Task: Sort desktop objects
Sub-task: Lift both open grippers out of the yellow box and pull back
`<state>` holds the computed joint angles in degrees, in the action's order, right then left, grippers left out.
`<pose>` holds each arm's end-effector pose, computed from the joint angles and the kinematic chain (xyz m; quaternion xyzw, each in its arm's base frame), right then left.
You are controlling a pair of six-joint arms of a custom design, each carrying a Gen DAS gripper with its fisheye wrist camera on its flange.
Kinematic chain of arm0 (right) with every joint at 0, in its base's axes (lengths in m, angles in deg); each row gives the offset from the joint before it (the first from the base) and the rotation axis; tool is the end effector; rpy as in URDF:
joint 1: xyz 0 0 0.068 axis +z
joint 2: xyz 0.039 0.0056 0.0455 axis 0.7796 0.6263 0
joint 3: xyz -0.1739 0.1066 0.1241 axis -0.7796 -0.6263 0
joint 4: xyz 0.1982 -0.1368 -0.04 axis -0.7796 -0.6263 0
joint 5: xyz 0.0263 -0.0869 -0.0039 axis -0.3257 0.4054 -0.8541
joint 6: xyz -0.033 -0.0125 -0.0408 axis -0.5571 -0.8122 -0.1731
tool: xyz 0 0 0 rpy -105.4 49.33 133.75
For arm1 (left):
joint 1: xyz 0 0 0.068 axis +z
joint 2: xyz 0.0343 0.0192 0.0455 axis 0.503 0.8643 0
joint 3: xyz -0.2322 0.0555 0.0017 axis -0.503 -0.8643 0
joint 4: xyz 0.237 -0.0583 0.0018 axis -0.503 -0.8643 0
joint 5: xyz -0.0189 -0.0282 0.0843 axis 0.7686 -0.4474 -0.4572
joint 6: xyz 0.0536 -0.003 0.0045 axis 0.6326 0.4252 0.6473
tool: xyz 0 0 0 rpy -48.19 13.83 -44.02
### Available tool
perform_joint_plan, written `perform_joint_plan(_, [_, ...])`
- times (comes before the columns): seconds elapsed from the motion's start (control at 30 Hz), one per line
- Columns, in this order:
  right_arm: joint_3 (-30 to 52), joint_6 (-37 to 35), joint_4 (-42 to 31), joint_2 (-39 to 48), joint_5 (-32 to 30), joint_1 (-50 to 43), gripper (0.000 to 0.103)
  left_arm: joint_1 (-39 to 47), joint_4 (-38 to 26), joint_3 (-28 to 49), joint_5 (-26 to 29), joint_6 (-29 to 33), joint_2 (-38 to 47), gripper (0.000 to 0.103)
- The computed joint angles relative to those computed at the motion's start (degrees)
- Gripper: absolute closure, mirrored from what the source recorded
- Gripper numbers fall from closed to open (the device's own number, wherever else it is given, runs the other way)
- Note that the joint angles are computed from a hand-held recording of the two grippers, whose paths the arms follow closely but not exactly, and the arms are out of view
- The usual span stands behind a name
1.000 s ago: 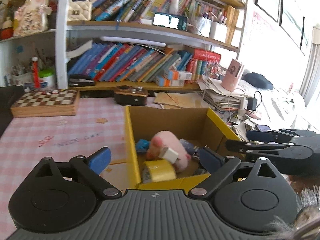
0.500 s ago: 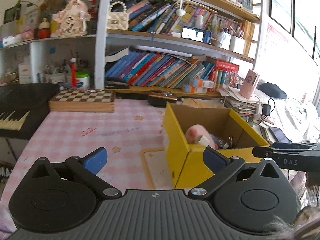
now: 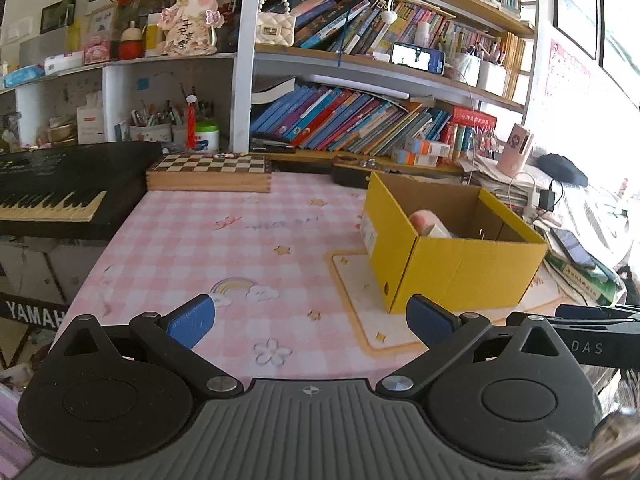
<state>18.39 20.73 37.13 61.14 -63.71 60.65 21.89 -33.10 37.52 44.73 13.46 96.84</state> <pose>0.2628 0.0394 0.0898 0.0386 0.8927 0.0262 0.4482 0.2622 -0.0392 0.0856 0.0303 0.8638 -0.0696 0.4981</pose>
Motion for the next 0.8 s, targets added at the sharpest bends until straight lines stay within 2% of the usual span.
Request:
perform_joint_plan(0.2, [-3.0,3.6,-0.3,-1.8,2.3,3.2,0.02,0.5,1.7,-4.4,-1.5,2.1,-1.8,0.0])
perform_joint_plan(0.8, [-5.6,5.6,-2.8,-3.5,6.0,10.3,0.011,1.8,-5.1,-6.2,-4.1,1.5,-3.3,0.0])
